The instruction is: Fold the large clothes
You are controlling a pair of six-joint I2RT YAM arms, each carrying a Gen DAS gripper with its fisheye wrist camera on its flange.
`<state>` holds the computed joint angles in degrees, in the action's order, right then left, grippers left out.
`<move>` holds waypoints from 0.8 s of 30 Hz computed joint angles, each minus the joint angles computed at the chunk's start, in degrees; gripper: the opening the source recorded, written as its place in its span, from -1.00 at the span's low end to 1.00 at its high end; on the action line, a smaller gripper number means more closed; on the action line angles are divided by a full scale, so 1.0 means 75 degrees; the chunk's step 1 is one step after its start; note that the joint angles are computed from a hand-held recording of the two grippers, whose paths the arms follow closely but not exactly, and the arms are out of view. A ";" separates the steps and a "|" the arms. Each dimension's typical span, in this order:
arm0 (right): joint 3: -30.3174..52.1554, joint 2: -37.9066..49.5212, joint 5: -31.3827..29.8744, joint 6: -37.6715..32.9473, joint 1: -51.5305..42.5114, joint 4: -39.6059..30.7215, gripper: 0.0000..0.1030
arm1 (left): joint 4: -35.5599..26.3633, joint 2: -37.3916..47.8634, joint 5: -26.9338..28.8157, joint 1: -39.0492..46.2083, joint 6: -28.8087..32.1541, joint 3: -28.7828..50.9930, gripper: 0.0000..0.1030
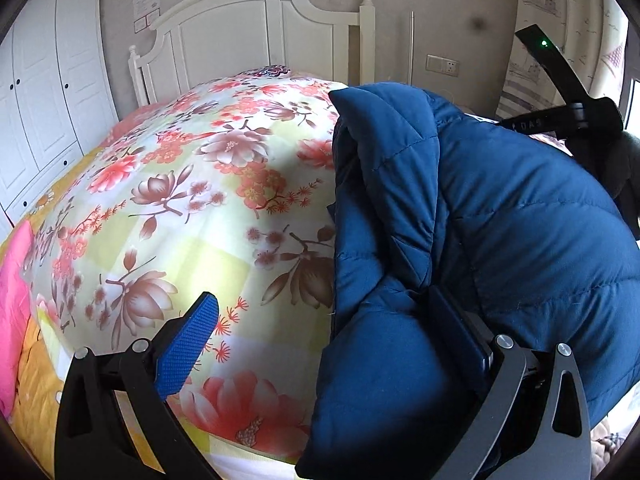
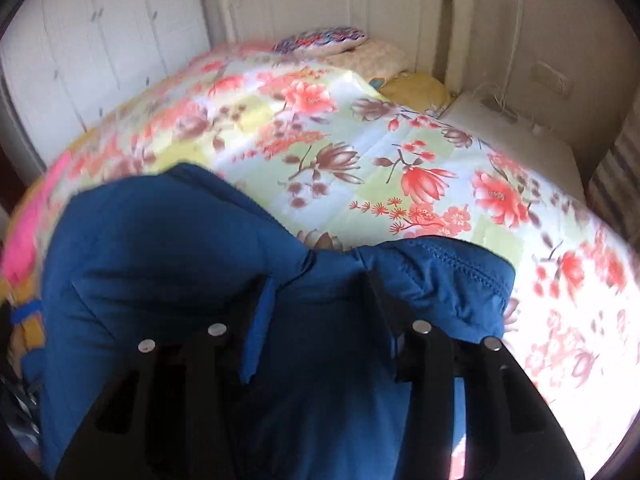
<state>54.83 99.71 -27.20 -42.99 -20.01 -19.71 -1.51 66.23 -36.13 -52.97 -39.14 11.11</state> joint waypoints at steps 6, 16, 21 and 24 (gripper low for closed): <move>-0.0560 -0.0632 0.1354 0.0066 0.0752 0.0506 -0.11 | -0.1765 0.0351 -0.0821 -0.0551 -0.0527 0.1011 0.91; -0.0944 -0.2615 0.2034 0.0764 0.3173 -0.0477 -0.12 | -0.1835 0.0150 -0.0989 -0.0903 -0.0984 0.0837 0.91; -0.1129 -0.1221 0.3775 0.1159 0.4326 0.0415 -0.10 | -0.2177 -0.0124 -0.1071 -0.0891 -0.1232 0.0806 0.91; -0.1443 -0.1705 0.3686 0.1011 0.4229 0.0530 -0.10 | -0.2029 -0.0339 -0.0791 -0.0716 -0.0888 0.0683 0.91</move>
<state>44.00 86.92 0.44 -35.41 11.71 -15.73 -16.73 63.68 -42.07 -58.33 -45.80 16.23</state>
